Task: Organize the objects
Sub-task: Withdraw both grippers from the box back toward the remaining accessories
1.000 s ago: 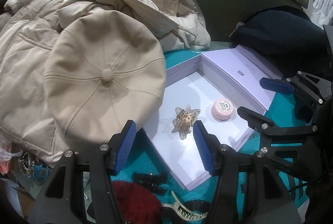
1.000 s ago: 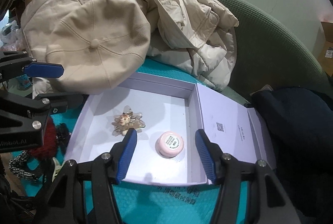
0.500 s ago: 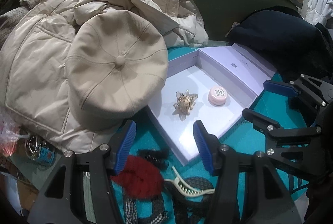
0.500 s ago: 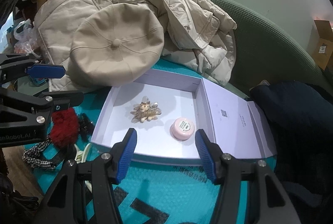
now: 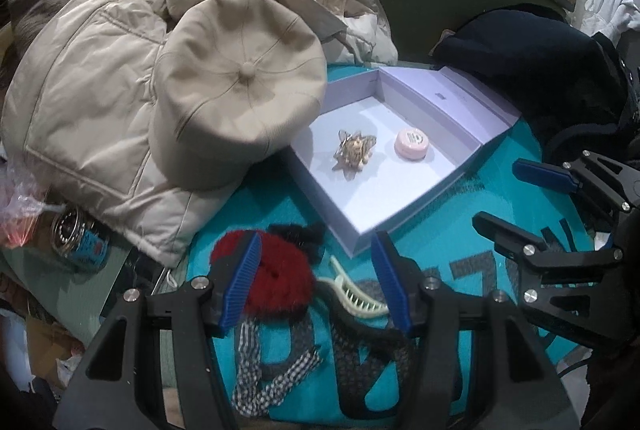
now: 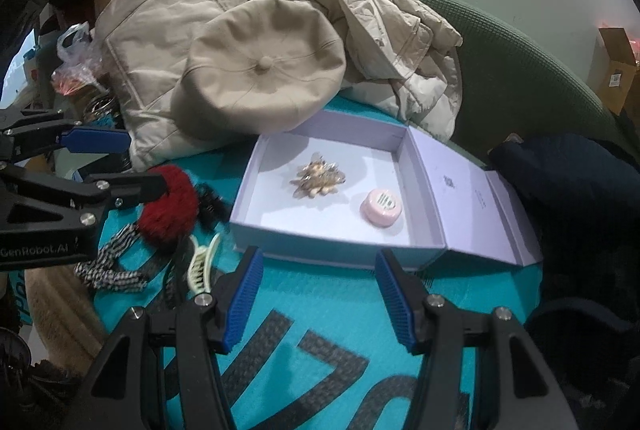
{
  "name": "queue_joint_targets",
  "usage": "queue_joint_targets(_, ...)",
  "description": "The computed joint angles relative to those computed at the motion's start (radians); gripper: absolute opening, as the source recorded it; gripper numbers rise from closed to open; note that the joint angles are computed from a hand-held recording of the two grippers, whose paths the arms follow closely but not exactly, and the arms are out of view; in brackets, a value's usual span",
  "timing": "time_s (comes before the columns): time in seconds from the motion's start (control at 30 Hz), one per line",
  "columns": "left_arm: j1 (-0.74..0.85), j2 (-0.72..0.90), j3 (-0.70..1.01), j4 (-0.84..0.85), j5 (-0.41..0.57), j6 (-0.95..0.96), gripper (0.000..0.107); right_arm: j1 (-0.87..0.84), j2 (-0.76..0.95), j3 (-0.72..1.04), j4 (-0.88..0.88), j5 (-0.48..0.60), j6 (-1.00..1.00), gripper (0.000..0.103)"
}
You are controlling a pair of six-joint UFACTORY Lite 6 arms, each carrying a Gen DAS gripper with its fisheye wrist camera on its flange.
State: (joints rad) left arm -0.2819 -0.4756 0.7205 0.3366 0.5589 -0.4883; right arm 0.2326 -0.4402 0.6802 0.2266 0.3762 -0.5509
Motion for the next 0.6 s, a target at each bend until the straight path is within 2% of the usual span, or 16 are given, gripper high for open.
queue_joint_targets(0.3,-0.023,-0.198,-0.168,-0.054,0.047,0.007,0.056,0.053,-0.158,-0.143,-0.046,0.033,0.071,0.059)
queue_joint_targets(0.6,-0.024,-0.384,-0.312,-0.083,0.100,0.012,0.056,0.061,-0.249,-0.253,0.063,0.039,-0.022,0.059)
